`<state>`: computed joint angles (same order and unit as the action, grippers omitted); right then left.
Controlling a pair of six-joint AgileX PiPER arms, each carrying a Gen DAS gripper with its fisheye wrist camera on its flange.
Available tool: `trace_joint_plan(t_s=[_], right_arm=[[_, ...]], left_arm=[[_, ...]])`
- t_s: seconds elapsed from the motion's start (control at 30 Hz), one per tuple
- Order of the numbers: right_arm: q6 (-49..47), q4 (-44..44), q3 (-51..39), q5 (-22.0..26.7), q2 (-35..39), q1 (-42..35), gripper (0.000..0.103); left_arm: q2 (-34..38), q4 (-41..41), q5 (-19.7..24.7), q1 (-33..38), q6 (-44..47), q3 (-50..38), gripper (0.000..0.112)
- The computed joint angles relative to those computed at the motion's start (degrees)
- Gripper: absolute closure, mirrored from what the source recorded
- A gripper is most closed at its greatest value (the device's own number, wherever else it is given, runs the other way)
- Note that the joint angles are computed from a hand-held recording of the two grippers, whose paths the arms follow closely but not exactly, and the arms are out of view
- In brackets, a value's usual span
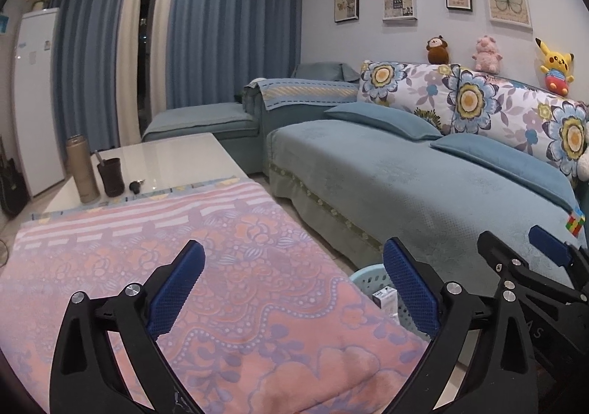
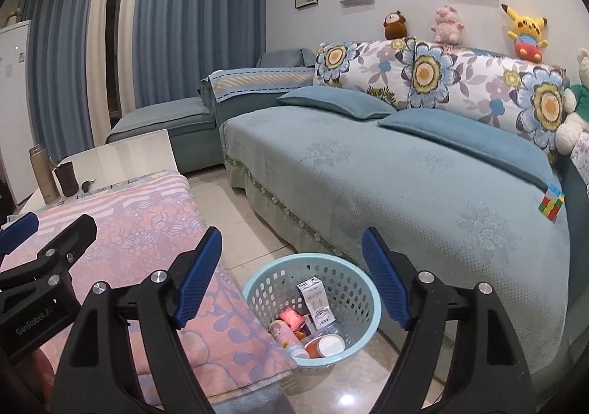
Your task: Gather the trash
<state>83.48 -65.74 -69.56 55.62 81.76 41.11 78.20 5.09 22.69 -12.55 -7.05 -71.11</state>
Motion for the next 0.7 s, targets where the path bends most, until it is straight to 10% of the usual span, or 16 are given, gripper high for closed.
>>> trace_joint_plan(t_s=[0.7], right_arm=[[-0.4,0.4,-0.8,-1.1,0.6,-0.7,0.029]], left_arm=[[0.0,-3.0,0.4,1.0,2.2,-0.1,0.018]])
